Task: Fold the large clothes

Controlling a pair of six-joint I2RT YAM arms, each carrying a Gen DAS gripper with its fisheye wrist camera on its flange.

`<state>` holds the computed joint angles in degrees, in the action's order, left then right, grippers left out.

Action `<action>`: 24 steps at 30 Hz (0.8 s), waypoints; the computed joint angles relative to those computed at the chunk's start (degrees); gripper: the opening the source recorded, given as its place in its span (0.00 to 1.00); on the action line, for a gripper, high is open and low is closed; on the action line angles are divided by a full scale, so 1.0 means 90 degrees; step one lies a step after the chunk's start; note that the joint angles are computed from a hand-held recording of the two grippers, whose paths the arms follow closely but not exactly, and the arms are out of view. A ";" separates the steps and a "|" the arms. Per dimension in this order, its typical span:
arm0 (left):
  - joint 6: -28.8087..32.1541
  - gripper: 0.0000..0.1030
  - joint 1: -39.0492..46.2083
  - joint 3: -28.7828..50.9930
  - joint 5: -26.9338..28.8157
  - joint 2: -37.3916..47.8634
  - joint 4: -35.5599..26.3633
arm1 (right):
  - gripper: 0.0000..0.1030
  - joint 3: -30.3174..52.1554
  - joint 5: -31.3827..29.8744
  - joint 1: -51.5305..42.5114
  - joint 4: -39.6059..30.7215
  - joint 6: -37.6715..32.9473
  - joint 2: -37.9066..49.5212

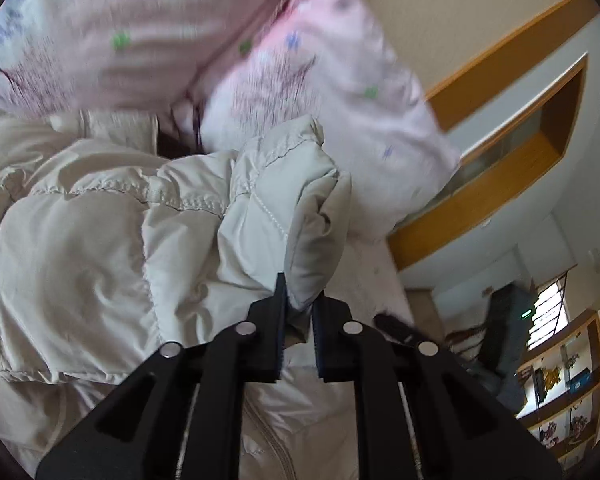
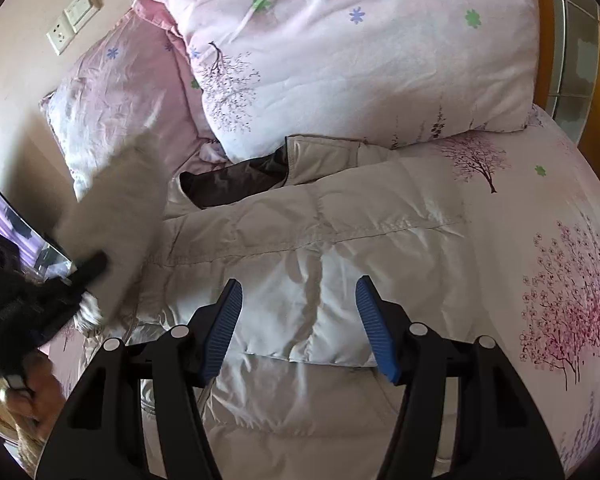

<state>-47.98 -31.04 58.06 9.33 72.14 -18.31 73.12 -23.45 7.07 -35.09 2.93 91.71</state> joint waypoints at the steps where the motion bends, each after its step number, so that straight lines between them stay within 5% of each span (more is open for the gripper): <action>1: 0.0019 0.18 -0.0028 0.0138 0.0047 0.0315 -0.0079 | 0.59 0.0030 -0.0005 -0.0027 -0.0006 0.0016 0.0034; 3: 0.0090 0.31 -0.0165 0.0371 0.0145 0.0747 -0.0290 | 0.59 0.0069 -0.0019 -0.0043 -0.0006 0.0049 0.0075; 5: 0.0178 0.56 -0.0315 0.0523 0.0253 0.0995 -0.0472 | 0.59 0.0146 -0.0113 -0.0064 -0.0032 0.0107 0.0137; 8: 0.0382 0.76 -0.0466 0.0661 0.0471 0.1001 -0.0758 | 0.59 0.0323 -0.0470 -0.0107 -0.0170 0.0197 0.0305; 14: 0.0891 0.91 -0.0357 0.0070 0.0058 -0.0636 -0.1362 | 0.59 0.0758 -0.1320 0.0076 -0.0588 0.0215 0.0860; 21: 0.1386 0.97 0.0128 -0.0448 -0.2215 -0.2627 -0.3306 | 0.51 0.1044 -0.1556 0.0549 -0.0841 0.0282 0.1619; 24: 0.1675 0.98 0.0921 -0.0553 -0.2284 -0.3042 -0.3817 | 0.20 0.0913 -0.1420 0.0789 -0.0625 0.0445 0.1729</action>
